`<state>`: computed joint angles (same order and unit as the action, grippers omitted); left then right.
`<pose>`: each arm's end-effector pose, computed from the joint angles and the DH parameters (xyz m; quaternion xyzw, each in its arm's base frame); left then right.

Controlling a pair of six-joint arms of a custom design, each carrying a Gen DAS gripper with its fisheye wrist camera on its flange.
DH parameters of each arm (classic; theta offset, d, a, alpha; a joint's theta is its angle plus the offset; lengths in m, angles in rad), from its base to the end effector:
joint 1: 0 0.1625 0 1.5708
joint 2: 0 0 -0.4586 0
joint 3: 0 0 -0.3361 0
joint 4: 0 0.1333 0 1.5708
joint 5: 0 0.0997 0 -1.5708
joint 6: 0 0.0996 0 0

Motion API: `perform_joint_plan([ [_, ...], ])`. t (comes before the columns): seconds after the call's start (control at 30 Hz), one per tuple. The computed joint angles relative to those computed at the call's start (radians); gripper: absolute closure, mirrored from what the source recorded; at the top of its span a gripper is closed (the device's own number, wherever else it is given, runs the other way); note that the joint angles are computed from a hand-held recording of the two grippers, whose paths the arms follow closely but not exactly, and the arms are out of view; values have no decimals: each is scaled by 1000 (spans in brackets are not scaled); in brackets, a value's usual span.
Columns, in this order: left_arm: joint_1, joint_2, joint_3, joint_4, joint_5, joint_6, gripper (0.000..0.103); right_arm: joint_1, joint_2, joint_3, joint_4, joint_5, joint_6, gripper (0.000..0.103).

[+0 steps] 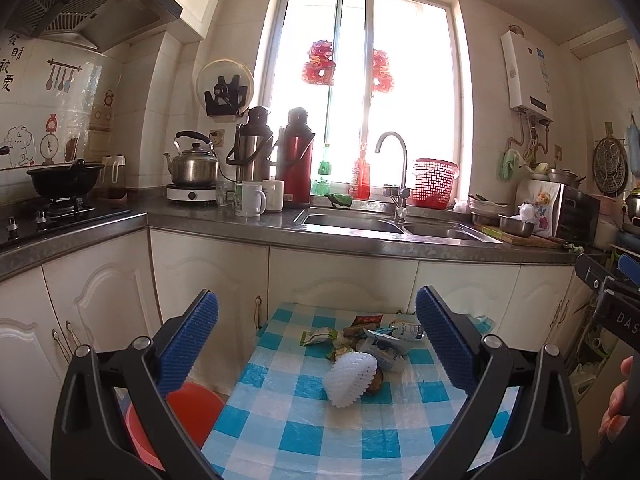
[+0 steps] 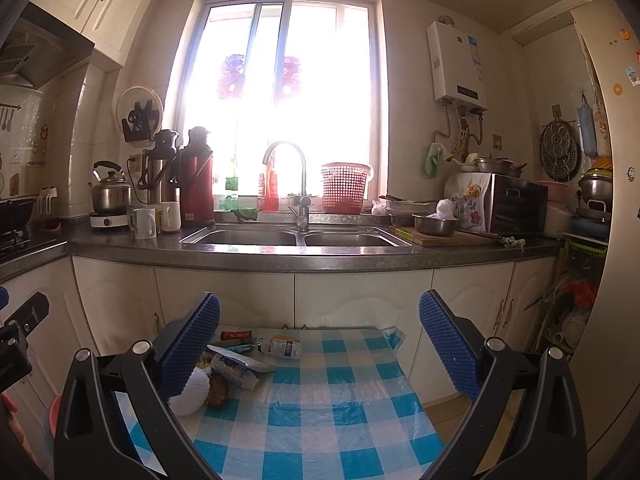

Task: Collect trash
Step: 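Move both tools toward the table of trash, then grasp the white foam net with the left tool while the right tool grasps the paper bag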

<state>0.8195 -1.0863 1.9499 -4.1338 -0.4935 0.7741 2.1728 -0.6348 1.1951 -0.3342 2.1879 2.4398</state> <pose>-0.1565 -0.4914 0.4177 0.1130 0.6759 -0.6408 0.3460 0.4649 -0.5430 0.1405 0.3019 -0.7073 0.5808 0.2669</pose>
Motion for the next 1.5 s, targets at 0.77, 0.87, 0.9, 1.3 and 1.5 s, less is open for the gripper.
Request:
perform_joint_plan([
  [0.77, 60, 42, -24, 117, 17, -99, 4, -46, 83, -136, 151, 9, 45, 4],
  [0.87, 89, 51, -28, 157, 9, -136, 4, -61, 116, -190, 218, 8, 61, 4],
  [0.9, 99, 51, -26, 166, 3, -147, 4, -69, 131, -219, 257, 5, 75, 4],
  [1.3, 246, 102, -46, 366, -136, -262, 4, -152, 249, -440, 515, -44, 201, 4],
  [1.5, 313, 130, -107, 549, -208, -326, 4, -192, 353, -657, 744, -145, 262, 4],
])
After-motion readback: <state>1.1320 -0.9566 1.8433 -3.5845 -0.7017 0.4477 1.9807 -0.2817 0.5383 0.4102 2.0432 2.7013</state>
